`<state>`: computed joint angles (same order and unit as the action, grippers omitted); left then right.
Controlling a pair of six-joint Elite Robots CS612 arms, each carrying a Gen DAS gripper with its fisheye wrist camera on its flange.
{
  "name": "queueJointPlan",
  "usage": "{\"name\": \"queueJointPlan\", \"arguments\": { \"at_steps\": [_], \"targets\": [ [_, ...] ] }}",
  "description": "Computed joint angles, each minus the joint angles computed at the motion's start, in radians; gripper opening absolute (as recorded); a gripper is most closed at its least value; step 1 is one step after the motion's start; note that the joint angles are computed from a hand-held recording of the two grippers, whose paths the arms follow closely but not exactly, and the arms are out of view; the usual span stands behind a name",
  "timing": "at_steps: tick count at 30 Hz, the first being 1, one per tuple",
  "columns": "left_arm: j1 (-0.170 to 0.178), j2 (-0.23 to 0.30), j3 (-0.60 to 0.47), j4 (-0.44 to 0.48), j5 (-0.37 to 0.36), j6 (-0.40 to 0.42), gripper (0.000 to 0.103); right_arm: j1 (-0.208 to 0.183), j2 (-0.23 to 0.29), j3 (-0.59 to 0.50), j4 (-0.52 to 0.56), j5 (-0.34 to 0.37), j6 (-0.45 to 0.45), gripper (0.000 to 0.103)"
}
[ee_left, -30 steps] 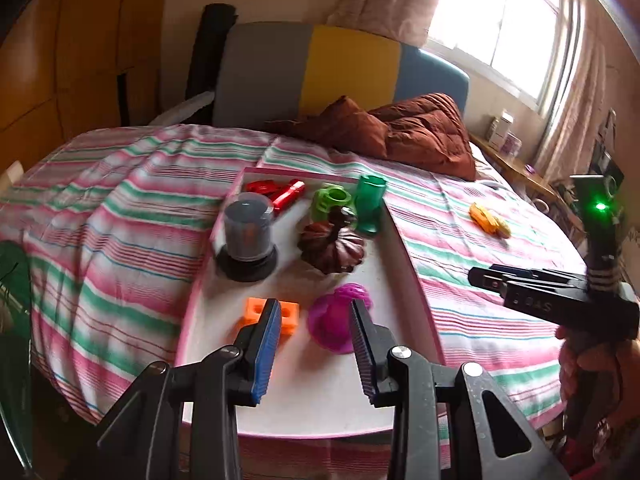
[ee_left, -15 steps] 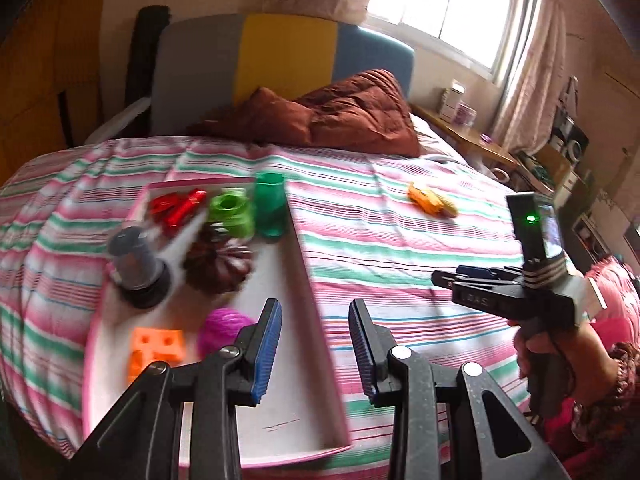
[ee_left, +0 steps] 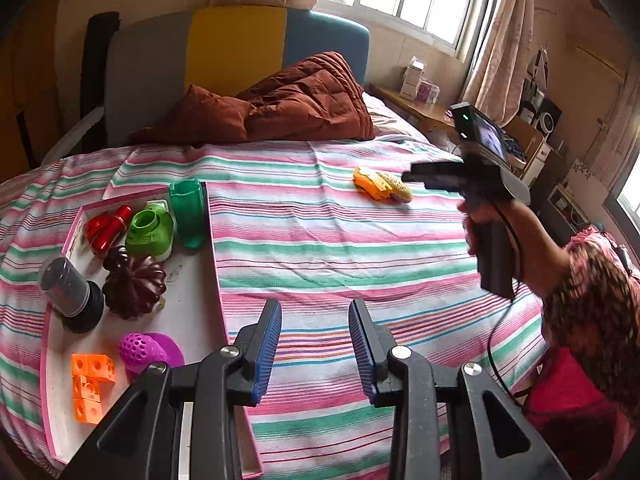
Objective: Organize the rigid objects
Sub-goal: 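Move the right gripper to the yellow egg-shaped soap and grasp it, then grasp the yellow comb piece with the left gripper while the right gripper holds the soap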
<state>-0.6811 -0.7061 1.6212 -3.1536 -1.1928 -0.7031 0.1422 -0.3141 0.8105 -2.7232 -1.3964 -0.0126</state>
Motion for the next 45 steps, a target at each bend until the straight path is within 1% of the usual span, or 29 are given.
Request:
{"name": "queueJointPlan", "arguments": {
  "at_steps": [4,6,7,9,11,14,17,19,22,24,26,28,30,31,34,36,37,38,39,40,42,43,45],
  "targets": [
    [0.003,0.004,-0.009,0.031,-0.017,-0.012,0.035,0.008,0.071,-0.152,0.159,-0.025,0.003,0.045],
    [0.006,0.005,-0.012,0.040,-0.027,-0.023,0.035,0.005,0.094,-0.191,0.198,0.010,0.009,0.045],
    [0.008,0.006,-0.015,0.045,-0.032,-0.027,0.035,0.006,0.102,-0.205,0.210,0.014,0.007,0.045],
    [0.011,0.009,-0.021,0.053,-0.041,-0.035,0.035,0.009,0.115,-0.225,0.231,0.001,-0.001,0.044],
    [0.015,0.013,-0.029,0.061,-0.056,-0.039,0.035,0.006,0.110,-0.204,0.193,0.011,-0.003,0.044],
    [0.018,0.022,-0.048,0.063,-0.071,-0.032,0.035,0.002,0.090,-0.151,0.143,0.022,-0.035,0.044],
    [0.021,0.033,-0.084,0.088,-0.073,-0.018,0.035,-0.009,0.050,-0.051,0.055,0.026,-0.032,0.044],
    [0.025,0.043,-0.115,0.102,-0.079,-0.015,0.035,-0.018,0.025,0.018,-0.022,0.013,-0.012,0.044],
    [0.035,0.070,-0.187,0.145,-0.092,-0.020,0.036,-0.024,0.003,0.098,-0.140,-0.025,-0.014,0.044],
    [0.046,0.100,-0.257,0.187,-0.115,-0.031,0.037,-0.029,-0.002,0.115,-0.165,-0.023,0.017,0.044],
    [0.055,0.133,-0.331,0.232,-0.117,-0.040,0.040,-0.027,0.001,0.113,-0.173,-0.043,0.037,0.044],
    [0.066,0.172,-0.422,0.308,-0.131,-0.050,0.040,-0.022,0.000,0.117,-0.182,-0.065,0.026,0.044],
    [0.078,0.212,-0.500,0.347,-0.156,-0.044,0.040,-0.019,0.002,0.115,-0.187,-0.079,0.018,0.044],
    [0.082,0.236,-0.550,0.383,-0.153,-0.039,0.040,-0.019,0.002,0.114,-0.186,-0.079,0.019,0.043],
    [0.097,0.308,-0.696,0.491,-0.177,-0.044,0.040,-0.023,0.002,0.119,-0.195,-0.062,0.032,0.043],
    [0.105,0.354,-0.787,0.545,-0.199,-0.036,0.040,-0.024,0.003,0.120,-0.199,-0.055,0.040,0.043],
    [0.107,0.378,-0.838,0.585,-0.194,-0.035,0.040,-0.024,0.003,0.120,-0.201,-0.055,0.041,0.043],
    [0.107,0.398,-0.878,0.602,-0.187,-0.029,0.041,-0.024,0.003,0.120,-0.202,-0.057,0.041,0.043],
    [0.109,0.419,-0.916,0.603,-0.191,-0.006,0.044,-0.024,0.003,0.119,-0.203,-0.056,0.041,0.043],
    [0.109,0.438,-0.955,0.625,-0.186,0.014,0.047,-0.024,0.004,0.119,-0.204,-0.055,0.044,0.043],
    [0.106,0.489,-1.065,0.739,-0.140,0.035,0.047,-0.025,0.004,0.119,-0.206,-0.051,0.049,0.043],
    [0.107,0.510,-1.104,0.773,-0.135,0.046,0.047,-0.025,0.005,0.118,-0.206,-0.049,0.051,0.043],
    [0.106,0.550,-1.181,0.851,-0.092,0.040,0.047,-0.026,0.006,0.118,-0.208,-0.047,0.054,0.043]
  ]
}}
